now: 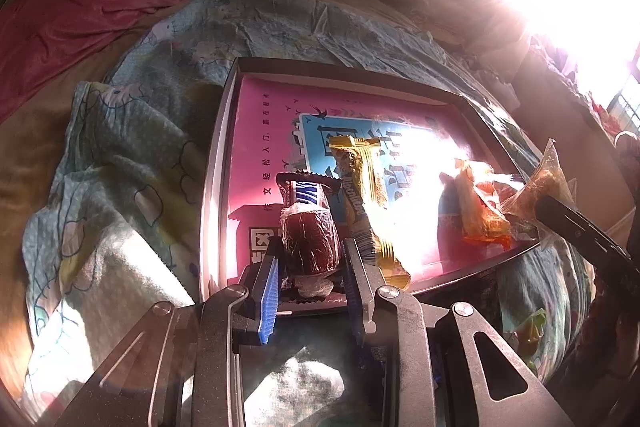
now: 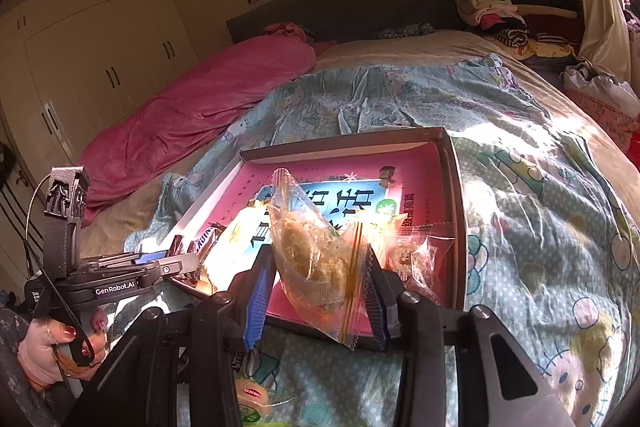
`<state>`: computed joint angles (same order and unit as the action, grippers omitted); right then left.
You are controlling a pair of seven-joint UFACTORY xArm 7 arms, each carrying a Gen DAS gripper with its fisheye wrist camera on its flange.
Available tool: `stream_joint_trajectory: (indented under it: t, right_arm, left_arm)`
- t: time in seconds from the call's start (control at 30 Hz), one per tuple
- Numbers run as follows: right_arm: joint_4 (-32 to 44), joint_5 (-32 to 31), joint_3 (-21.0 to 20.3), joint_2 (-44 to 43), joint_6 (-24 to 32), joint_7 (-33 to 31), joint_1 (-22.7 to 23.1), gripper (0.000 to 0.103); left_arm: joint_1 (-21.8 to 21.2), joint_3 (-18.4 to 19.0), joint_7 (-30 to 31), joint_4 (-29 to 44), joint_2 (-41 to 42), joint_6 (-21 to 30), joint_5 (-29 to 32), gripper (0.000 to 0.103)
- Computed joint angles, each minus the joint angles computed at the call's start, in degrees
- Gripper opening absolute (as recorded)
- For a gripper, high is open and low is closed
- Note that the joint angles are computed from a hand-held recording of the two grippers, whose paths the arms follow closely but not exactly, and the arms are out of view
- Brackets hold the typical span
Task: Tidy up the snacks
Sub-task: 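Carry the dark cake into the pink tray with left tool while right carries zip bag, then open the left tool beside the Alpenliebe bar while the right tool releases the zip bag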
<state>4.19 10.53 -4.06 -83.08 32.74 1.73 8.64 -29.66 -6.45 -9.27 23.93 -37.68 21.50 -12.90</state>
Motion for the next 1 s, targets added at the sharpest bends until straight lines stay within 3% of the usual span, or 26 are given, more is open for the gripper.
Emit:
stream_joint_trajectory:
  t: [1.0]
  right_arm:
    - [0.44, -1.00, 1.31, 4.69, -0.70, -1.50, 1.56, 0.042]
  left_arm:
    - [-0.15, -0.01, 0.72, 0.26, 0.23, 0.34, 0.03, 0.029]
